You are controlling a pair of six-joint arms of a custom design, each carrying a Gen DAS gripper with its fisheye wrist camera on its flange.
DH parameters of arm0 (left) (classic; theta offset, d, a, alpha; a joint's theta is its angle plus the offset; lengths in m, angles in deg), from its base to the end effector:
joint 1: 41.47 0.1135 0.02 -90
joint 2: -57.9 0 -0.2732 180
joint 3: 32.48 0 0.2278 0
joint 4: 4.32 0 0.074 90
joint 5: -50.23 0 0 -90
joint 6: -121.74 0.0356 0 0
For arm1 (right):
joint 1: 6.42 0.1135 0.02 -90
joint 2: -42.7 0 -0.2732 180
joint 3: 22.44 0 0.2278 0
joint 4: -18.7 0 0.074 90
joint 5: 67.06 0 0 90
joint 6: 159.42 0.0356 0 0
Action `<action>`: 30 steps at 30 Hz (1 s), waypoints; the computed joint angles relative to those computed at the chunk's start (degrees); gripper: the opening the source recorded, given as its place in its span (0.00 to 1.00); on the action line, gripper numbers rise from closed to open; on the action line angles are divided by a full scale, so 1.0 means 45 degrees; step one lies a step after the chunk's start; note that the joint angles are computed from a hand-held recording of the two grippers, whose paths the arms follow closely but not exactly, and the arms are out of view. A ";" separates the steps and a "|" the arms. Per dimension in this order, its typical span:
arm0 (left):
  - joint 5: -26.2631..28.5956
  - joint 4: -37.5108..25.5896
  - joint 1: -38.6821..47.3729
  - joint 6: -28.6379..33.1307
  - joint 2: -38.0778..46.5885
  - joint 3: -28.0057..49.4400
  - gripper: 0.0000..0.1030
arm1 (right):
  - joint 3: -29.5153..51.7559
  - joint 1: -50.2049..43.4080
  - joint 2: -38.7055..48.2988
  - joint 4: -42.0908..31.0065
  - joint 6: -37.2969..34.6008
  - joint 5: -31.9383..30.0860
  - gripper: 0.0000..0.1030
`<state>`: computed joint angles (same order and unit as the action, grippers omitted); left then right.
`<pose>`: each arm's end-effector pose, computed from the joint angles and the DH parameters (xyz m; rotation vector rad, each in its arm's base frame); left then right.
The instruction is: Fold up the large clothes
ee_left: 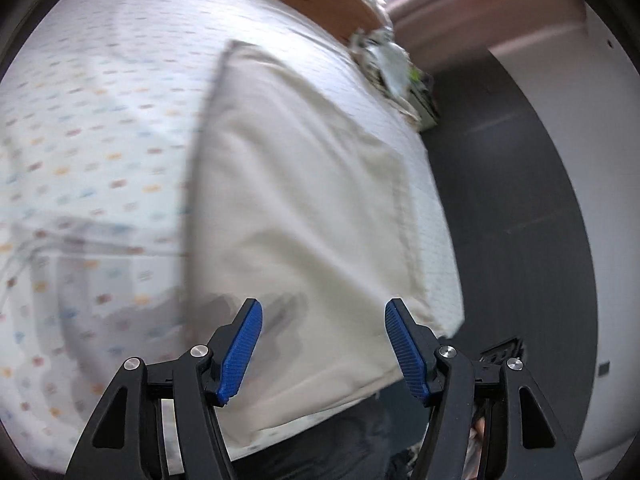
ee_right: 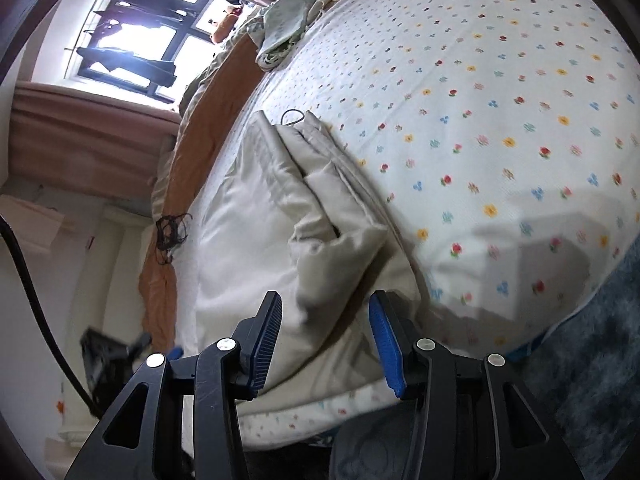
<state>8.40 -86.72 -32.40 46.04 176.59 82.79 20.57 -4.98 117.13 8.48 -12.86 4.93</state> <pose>0.3850 0.0346 0.2421 0.1655 2.6685 -1.1505 0.2213 0.0166 0.1863 0.9631 2.2161 0.8587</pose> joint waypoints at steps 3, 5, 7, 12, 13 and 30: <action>-0.0339 0.0355 0.0418 0.0168 -0.0073 -0.0708 0.63 | 0.0384 -0.0127 0.0765 0.0112 -0.0033 -0.0038 0.45; -0.0608 0.0642 0.0623 0.0255 -0.0158 -0.1349 0.63 | 0.0567 -0.0205 0.1228 0.0346 -0.0064 -0.0098 0.45; -0.0773 0.1093 0.0584 0.0280 -0.0286 -0.2095 0.63 | 0.0648 -0.0243 0.1545 0.0582 -0.0077 -0.0092 0.45; -0.1026 0.1402 0.0576 0.0602 -0.0423 -0.3117 0.63 | 0.1120 -0.0033 0.1921 0.0509 -0.0364 0.0450 0.30; -0.1143 0.1508 0.0533 0.0531 -0.0429 -0.3267 0.63 | 0.1118 -0.0074 0.1901 0.0611 -0.0405 0.0401 0.15; -0.0734 0.1231 0.0569 0.0947 -0.0110 -0.3126 0.49 | -0.0962 0.1794 -0.1432 0.0150 0.0173 0.1854 0.10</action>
<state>5.09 -81.18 -29.84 50.30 176.09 68.73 16.24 3.09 110.69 9.15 -12.08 13.28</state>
